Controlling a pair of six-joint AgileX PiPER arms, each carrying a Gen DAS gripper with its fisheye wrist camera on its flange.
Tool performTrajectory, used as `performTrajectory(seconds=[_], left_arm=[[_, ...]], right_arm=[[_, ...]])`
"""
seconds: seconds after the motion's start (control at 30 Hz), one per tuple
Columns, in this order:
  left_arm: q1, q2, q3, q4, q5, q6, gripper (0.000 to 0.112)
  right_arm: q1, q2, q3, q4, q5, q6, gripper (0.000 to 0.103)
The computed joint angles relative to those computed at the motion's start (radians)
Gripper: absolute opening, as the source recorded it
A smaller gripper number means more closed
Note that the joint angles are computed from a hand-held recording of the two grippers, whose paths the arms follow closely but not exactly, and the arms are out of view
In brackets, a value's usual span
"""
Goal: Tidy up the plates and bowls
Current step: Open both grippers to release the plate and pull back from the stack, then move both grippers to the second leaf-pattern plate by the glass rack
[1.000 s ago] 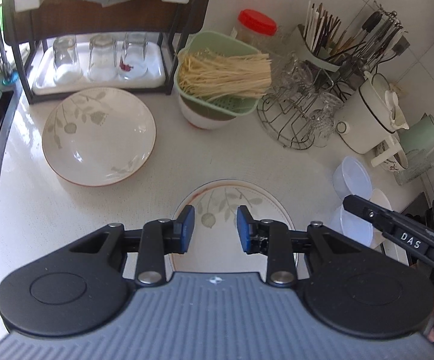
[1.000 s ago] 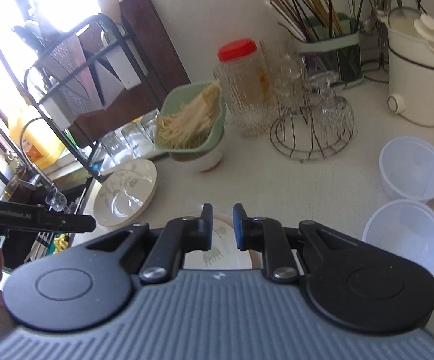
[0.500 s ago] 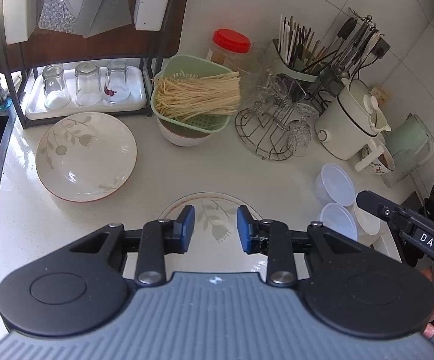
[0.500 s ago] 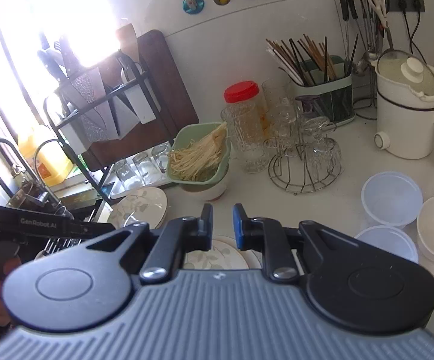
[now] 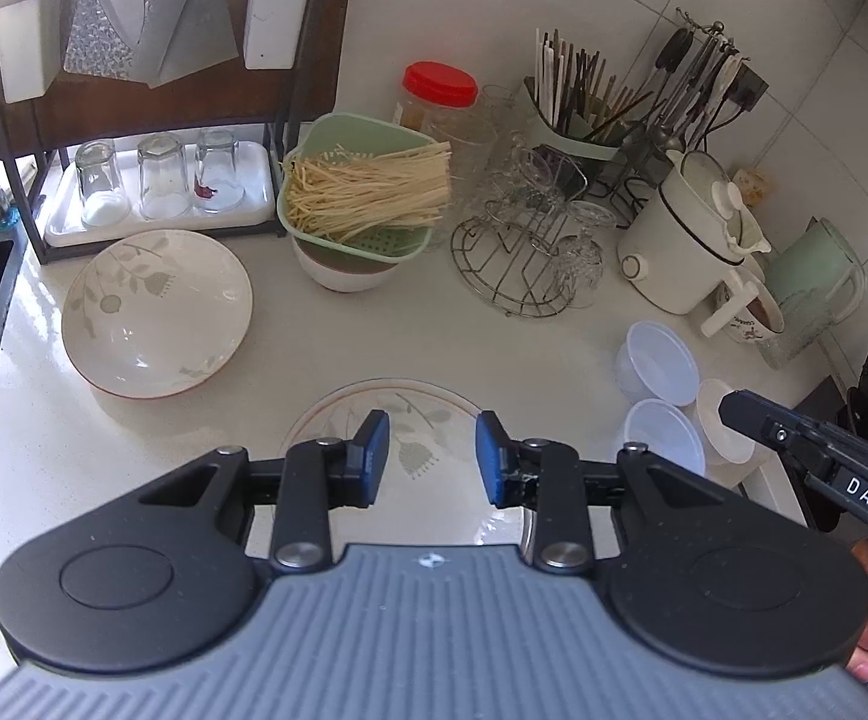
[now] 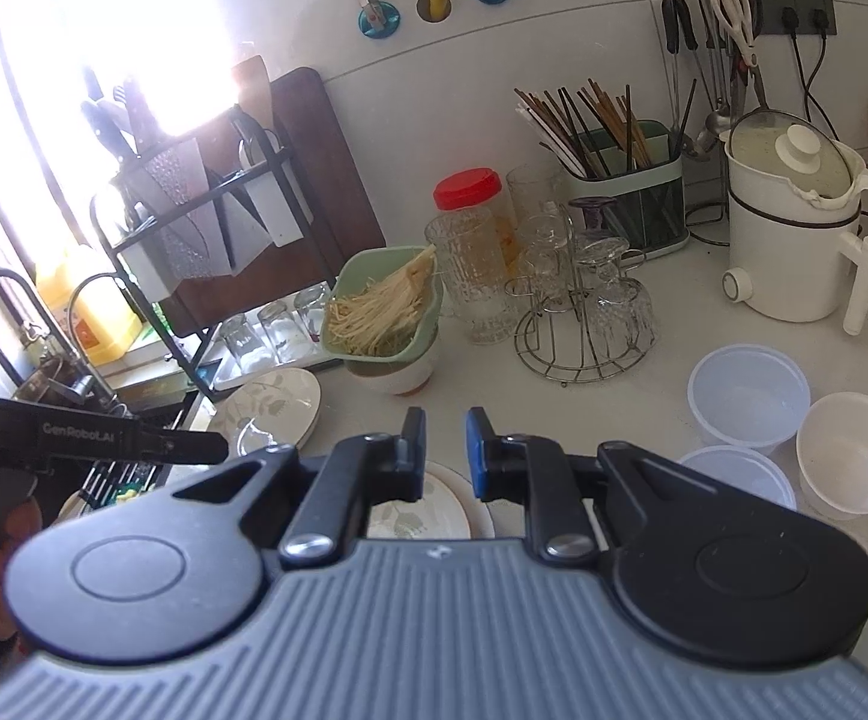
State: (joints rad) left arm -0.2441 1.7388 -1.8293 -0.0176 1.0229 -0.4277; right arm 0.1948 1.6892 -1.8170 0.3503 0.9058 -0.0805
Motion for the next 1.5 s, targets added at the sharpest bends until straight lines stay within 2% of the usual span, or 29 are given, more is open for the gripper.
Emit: performTrajectory(seconds=[0.23, 0.27, 0.3, 0.33, 0.37, 0.4, 0.6, 0.87, 1.23, 1.5], left_arm=[[-0.066, -0.011, 0.042, 0.061, -0.016, -0.098, 0.04], [-0.071, -0.016, 0.056, 0.058, -0.023, -0.109, 0.042], [-0.076, -0.019, 0.065, 0.063, -0.024, -0.121, 0.043], [-0.083, -0.021, 0.071, 0.073, -0.024, -0.134, 0.044], [-0.089, -0.022, 0.076, 0.083, -0.022, -0.147, 0.046], [-0.093, -0.025, 0.082, 0.087, -0.021, -0.16, 0.047], [-0.12, -0.045, 0.115, 0.149, -0.011, -0.223, 0.062], [-0.07, -0.05, 0.139, 0.105, -0.014, -0.187, 0.063], [0.071, 0.002, 0.101, -0.03, -0.032, 0.014, 0.063], [0.176, 0.016, 0.082, -0.105, -0.028, 0.131, 0.063]], right_arm=[[-0.031, -0.025, 0.033, 0.034, 0.024, -0.081, 0.019], [-0.032, -0.025, 0.034, 0.032, 0.03, -0.089, 0.026], [-0.035, -0.026, 0.036, 0.031, 0.035, -0.097, 0.04], [-0.039, -0.03, 0.042, 0.033, 0.036, -0.104, 0.048], [-0.043, -0.033, 0.049, 0.038, 0.034, -0.112, 0.064], [-0.049, -0.04, 0.063, 0.05, 0.03, -0.127, 0.07], [-0.074, -0.031, 0.06, 0.106, 0.07, -0.173, 0.07], [-0.051, 0.009, 0.031, 0.109, 0.086, -0.153, 0.07], [0.042, 0.095, -0.076, 0.022, 0.065, -0.031, 0.07], [0.109, 0.195, -0.209, -0.042, 0.081, 0.058, 0.07]])
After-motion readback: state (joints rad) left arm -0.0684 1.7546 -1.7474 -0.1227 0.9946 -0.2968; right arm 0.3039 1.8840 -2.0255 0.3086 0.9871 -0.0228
